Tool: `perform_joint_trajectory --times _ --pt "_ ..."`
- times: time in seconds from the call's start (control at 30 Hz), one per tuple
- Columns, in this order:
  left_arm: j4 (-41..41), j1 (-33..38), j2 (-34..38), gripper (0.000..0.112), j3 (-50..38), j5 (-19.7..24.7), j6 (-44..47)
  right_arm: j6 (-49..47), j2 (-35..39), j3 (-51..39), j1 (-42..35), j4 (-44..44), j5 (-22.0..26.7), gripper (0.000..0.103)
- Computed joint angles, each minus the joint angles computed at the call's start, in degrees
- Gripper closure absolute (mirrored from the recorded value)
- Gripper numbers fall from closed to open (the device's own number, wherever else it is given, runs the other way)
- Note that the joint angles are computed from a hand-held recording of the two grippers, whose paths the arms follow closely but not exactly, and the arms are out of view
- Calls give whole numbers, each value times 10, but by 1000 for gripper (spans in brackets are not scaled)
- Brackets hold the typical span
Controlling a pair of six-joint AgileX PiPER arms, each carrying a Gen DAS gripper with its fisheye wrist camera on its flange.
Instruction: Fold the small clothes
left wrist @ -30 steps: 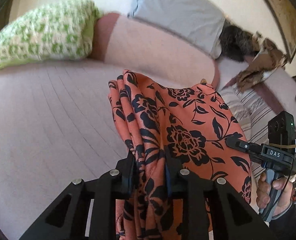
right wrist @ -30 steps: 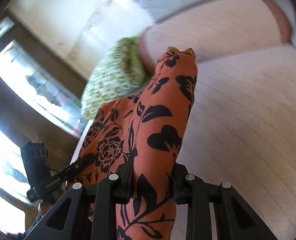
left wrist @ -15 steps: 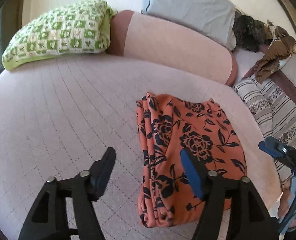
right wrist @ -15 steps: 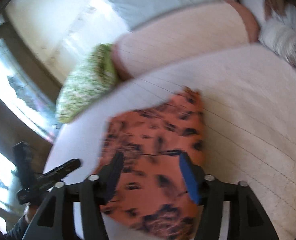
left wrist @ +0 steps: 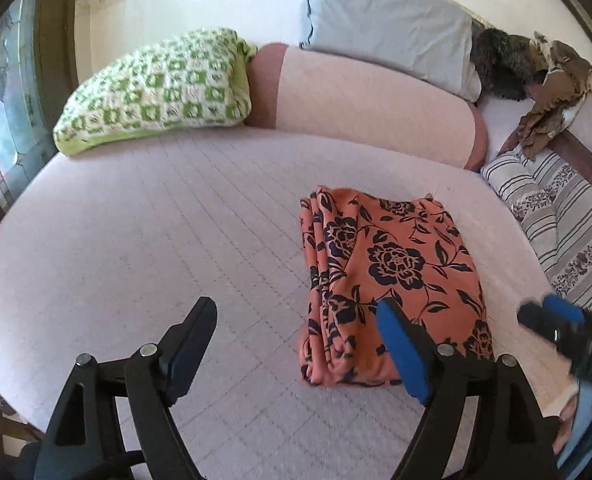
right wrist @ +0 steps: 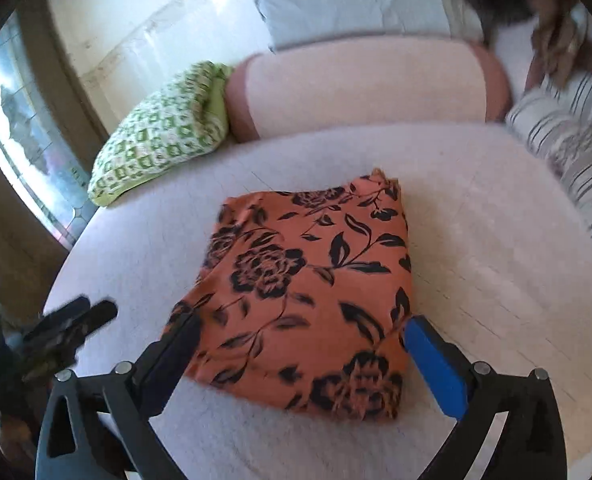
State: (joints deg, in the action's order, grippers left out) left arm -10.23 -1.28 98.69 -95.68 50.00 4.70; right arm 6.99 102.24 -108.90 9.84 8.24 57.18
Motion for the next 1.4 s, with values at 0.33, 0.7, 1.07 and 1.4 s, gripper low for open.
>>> perform_joint_trajectory --times 0.33,0.7,1.07,1.4 --pt "-2 12 -102 24 96 7 -9 145 -130 185 90 -173 -35 0" --pt "74 -50 -153 23 95 25 -50 200 -144 135 121 -251 29 0" --pt "137 -96 -183 20 97 9 -85 232 -134 82 154 -293 60 0" --pt "129 -79 -168 20 89 21 -91 234 -115 65 161 -297 75 0"
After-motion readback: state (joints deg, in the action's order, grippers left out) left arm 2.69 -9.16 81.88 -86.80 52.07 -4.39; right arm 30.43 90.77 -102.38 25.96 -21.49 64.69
